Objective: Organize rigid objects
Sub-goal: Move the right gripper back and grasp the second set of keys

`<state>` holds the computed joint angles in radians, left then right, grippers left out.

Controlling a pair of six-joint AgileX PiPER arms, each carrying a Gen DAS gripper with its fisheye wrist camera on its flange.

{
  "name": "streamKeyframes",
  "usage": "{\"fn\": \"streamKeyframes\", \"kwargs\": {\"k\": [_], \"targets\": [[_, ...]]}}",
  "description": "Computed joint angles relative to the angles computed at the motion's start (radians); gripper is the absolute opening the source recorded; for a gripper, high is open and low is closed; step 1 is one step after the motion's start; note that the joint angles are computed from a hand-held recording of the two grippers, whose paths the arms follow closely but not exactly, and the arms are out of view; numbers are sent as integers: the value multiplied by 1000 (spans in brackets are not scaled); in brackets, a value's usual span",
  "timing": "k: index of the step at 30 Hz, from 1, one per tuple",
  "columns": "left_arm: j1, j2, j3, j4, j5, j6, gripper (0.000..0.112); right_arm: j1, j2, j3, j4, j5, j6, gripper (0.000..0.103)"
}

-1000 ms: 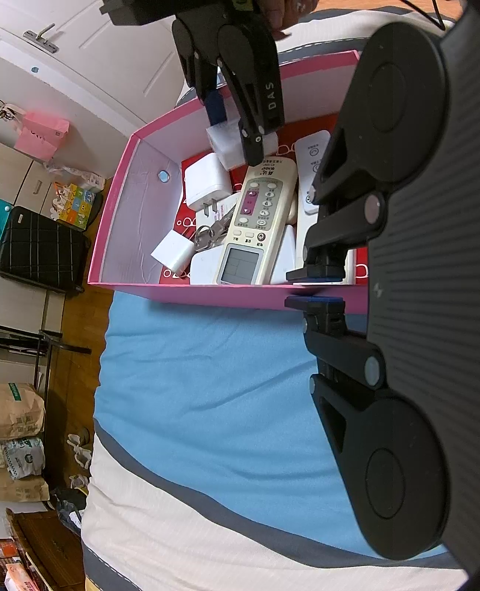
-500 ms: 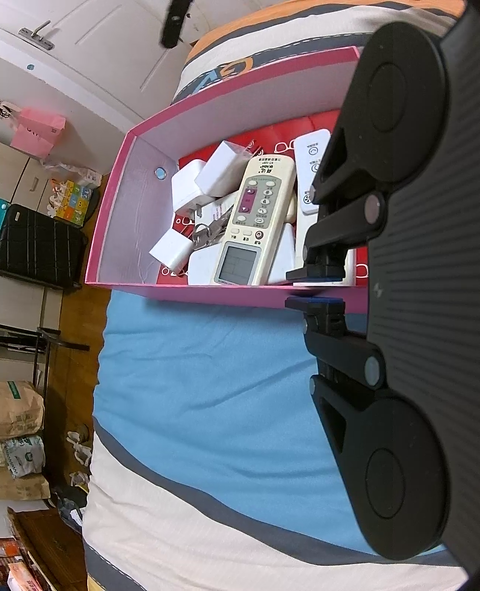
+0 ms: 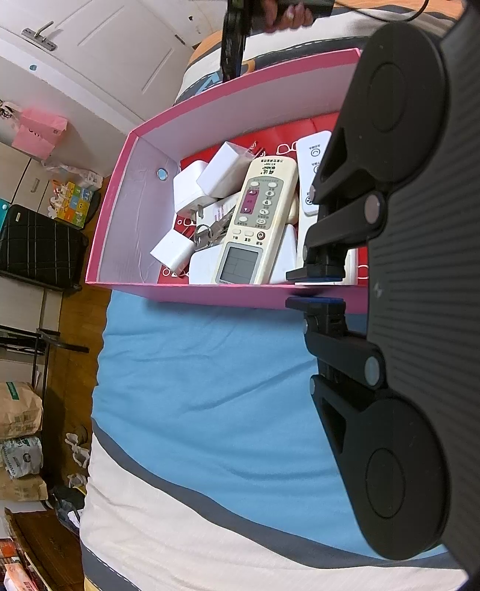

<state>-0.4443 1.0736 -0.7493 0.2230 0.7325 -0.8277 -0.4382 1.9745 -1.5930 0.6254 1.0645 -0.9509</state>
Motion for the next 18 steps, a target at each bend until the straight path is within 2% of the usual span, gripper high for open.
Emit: {"fn": "streamKeyframes", "kwargs": {"k": [3,5,6,7,9,10,14,18], "targets": [[10,-9,9,-16,-8,14,6,54,-1,72,-36,-144,-40,60],[8,-9,8,-9,-5,10,6,96,-46,148,-51,-256,-101,58],[1,-8,8,3,-1,-2,6,108,-64,173,-58,-285,-120,45],[-11,-6,6,20,5,-21,6,117,-79,186,-60,-300,-138,27],[-37,-1,2,57,18,-61,6,126,-117,217,-62,-321,-162,23],[-54,4,-3,78,29,-84,6,120,-147,251,-27,-335,-212,7],[-105,18,-19,138,60,-147,6,75,-211,283,89,-301,-309,5],[-85,4,-11,110,48,-127,6,25,-294,319,208,-250,-385,5]]}}
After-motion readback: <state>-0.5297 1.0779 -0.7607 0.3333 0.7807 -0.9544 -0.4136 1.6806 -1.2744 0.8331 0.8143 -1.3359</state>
